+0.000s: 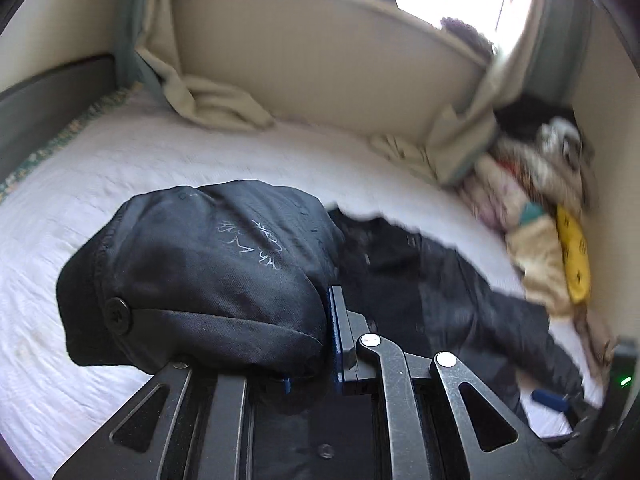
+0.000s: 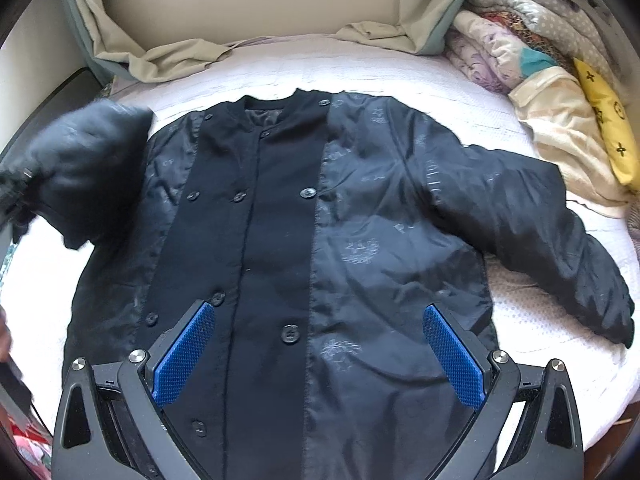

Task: Fold large clothes
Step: 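Fold the held sleeve across the jacket front and open the left tool, then grasp the knit cuff of the other sleeve with the right tool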

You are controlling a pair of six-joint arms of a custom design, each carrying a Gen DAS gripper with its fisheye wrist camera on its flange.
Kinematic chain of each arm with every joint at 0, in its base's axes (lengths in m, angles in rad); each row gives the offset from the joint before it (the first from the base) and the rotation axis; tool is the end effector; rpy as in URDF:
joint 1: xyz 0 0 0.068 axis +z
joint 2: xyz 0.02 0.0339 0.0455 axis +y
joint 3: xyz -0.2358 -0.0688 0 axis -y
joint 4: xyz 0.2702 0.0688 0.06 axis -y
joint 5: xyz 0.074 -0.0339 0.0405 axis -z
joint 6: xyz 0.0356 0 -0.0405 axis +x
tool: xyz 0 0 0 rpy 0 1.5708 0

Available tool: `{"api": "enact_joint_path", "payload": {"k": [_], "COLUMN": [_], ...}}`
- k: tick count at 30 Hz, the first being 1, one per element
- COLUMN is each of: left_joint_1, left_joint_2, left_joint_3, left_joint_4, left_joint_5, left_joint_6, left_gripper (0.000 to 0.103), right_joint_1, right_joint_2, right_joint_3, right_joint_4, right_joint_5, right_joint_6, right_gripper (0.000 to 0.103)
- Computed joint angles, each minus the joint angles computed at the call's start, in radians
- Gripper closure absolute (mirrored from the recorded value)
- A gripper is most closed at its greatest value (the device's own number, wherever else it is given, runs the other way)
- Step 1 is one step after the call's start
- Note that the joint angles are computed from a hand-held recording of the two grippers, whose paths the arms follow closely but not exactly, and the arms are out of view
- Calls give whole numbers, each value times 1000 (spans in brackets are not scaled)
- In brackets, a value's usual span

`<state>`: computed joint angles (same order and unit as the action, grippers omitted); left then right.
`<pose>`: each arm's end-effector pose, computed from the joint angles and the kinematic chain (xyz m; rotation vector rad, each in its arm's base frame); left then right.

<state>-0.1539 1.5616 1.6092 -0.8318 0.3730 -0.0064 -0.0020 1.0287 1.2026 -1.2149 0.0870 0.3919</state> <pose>0.3545 -0.0681 0.3464 0.3548 2.3181 -0.5174 0.2094 -0.0035 0.3269 0.5400 2.5490 0.0257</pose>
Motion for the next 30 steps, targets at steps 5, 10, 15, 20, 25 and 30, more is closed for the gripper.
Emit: {"api": "enact_joint_path", "payload": {"k": [5,10,15,20,25,30], "left_joint_1": [-115,-188,-239,-272,-268,-265], "left_joint_2": [29,22,-28,-109,-204,-279], "left_joint_3": [-78,-144,-180,-214,-262,-319], "left_joint_4": [-14,-10,-30,-30,-53,-73], "left_joint_5": [-85,-151,-224,-283,-309,-406], "left_joint_6": [2,33,54,83,116,178], "left_gripper": [87,71,23,7,2,1], "right_joint_1": [-7,-30,-49,-54,-50,-44], "right_joint_2": [-8,-20,-33,-41,-34,25], "right_joint_3": [-13,-23,-28,-35,-59,-126], "right_joint_4": [0,0,-2,-6,-10,-4], "right_joint_5": [37,35,37,51,73,47], "right_joint_6": [-15,-28,-44,-52,-57,-64], "right_gripper": [0,0,0,0,0,0]}}
